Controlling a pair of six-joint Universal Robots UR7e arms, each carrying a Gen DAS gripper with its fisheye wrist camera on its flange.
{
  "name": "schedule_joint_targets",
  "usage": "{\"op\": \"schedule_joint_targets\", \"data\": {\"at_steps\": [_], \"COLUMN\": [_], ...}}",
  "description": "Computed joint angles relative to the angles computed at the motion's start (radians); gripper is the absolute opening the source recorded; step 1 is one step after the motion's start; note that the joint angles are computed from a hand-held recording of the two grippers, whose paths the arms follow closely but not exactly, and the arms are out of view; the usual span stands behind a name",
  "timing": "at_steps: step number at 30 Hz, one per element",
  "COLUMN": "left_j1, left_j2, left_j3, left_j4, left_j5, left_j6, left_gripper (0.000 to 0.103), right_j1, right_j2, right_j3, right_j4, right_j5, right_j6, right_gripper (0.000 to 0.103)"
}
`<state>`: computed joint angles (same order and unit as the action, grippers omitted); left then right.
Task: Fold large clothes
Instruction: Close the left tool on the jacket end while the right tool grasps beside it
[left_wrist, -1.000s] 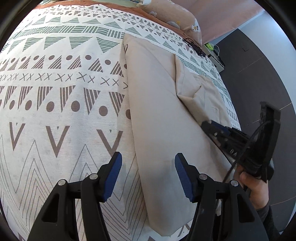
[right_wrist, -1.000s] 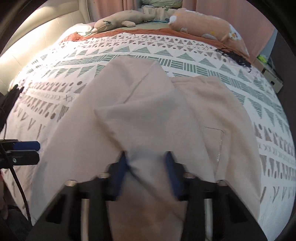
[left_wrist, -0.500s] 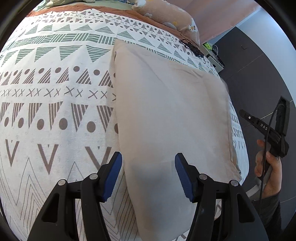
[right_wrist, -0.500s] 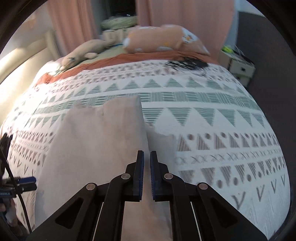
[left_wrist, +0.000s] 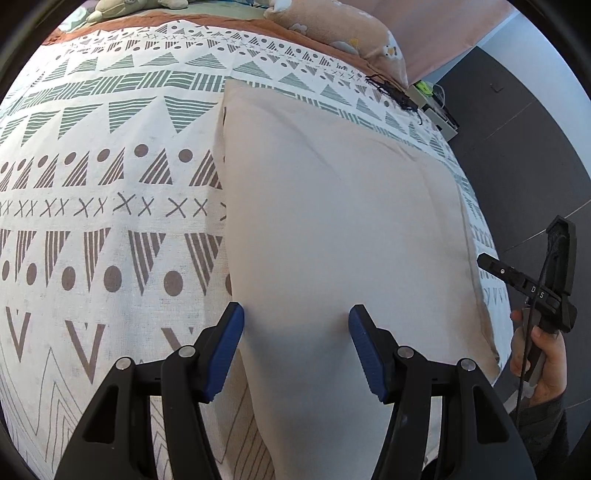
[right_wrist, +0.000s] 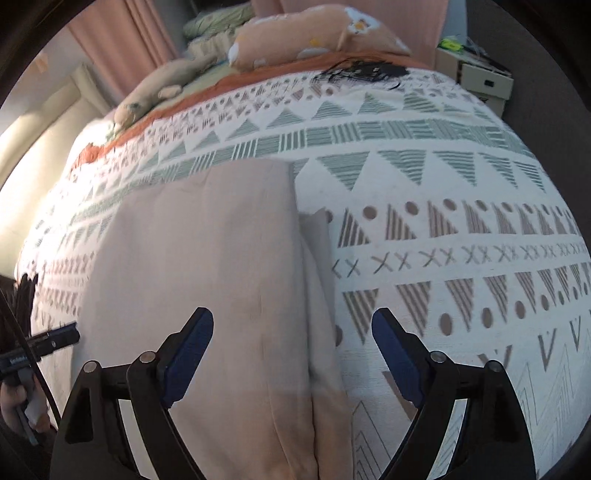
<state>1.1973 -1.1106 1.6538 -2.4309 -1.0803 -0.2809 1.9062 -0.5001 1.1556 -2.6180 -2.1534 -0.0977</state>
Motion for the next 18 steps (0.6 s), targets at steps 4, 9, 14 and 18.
{"op": "schedule_joint_targets", "data": {"at_steps": [4,9,14,18], "left_j1": [0.014,0.032,0.049,0.065], "left_j2": [0.019,0.061,0.107,0.152], "left_j3": [-0.021,-0.083,-0.156,-0.222], "left_j4": [-0.013,0.001,0.025,0.036], "left_j5": [-0.003,-0.002,0.006,0.000], "left_j6": [-0.001,0.002,0.018,0.032], "left_gripper": [0.060,0.060,0.060,0.060], "right_j1": [-0.021,-0.036,-0.065,-0.098], "right_j2": [0.075,0.155,0.239,0.270], "right_j3": [-0.148,-0.308,-0.463,-0.537], "right_j4": [0.110,0.221,0.308,0.336], "right_j5": [-0.011,-0.023,0.016,0.096], "right_j6": [0.008,0.047,0.067,0.091], "right_gripper": [0.086,0.064,0.062,0.059]}}
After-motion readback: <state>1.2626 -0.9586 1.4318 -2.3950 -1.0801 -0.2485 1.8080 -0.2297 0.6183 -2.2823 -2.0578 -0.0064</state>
